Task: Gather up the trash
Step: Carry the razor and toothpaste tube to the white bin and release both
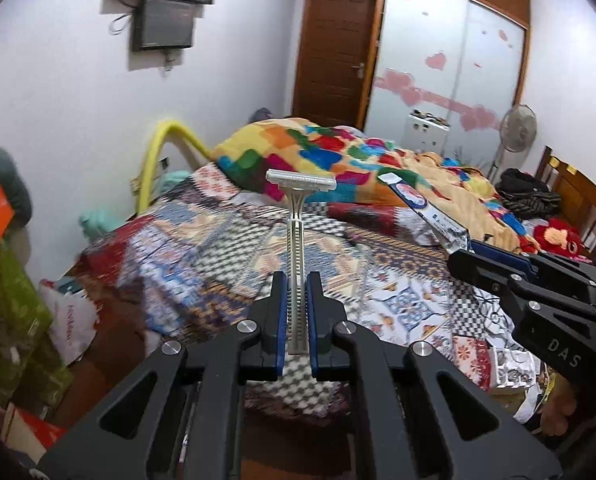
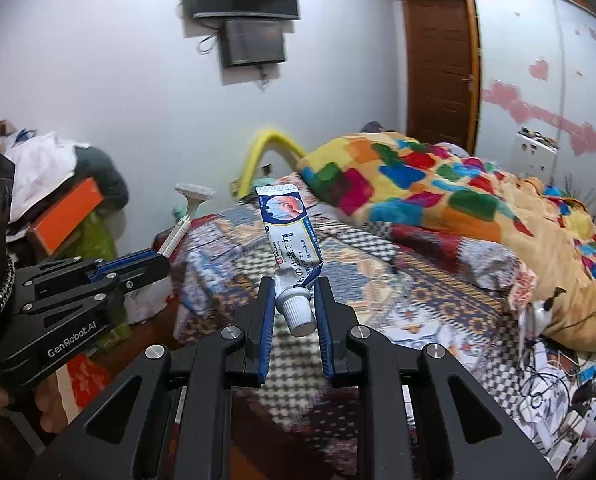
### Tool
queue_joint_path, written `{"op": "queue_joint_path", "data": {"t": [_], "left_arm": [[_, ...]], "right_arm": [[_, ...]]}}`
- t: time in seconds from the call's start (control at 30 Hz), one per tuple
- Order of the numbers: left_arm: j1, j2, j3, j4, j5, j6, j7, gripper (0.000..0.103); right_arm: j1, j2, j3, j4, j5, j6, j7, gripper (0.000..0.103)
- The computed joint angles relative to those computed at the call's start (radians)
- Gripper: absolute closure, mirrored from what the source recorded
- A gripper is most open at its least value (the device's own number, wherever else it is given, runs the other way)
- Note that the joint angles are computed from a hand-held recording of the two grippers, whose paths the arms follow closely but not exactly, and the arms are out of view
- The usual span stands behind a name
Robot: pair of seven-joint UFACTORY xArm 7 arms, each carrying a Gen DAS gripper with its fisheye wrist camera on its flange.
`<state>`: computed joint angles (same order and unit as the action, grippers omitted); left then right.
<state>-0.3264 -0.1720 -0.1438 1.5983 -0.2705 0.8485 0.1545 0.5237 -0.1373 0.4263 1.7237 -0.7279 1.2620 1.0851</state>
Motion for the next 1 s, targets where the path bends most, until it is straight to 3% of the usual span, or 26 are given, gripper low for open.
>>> {"op": "queue_joint_path", "data": {"t": [0.17, 0.47, 0.73, 1.0], "left_arm": [[0.044, -0.078, 0.061, -0.093, -0.024, 0.010, 0.041, 0.096], [0.138, -0.164, 0.141, -0.237, -0.016, 0.020, 0.086, 0.096], [0.219, -0.156, 0.200, -0.341, -0.017, 0.058, 0.112, 0.096], [0.276, -0.091, 0.198, -0.420, -0.004, 0.108, 0.095, 0.096]], "right_arm": [[0.072, 0.130, 0.014, 0.107, -0.034, 0.004, 0.005, 0.085], [0.237, 0.381, -0.046, 0.342, -0.029, 0.003, -0.061, 0.085], [0.335, 0.615, -0.109, 0.594, 0.080, 0.030, -0.173, 0.085], [0.386, 0.853, -0.165, 0.864, 0.245, 0.116, -0.296, 0.085]]}}
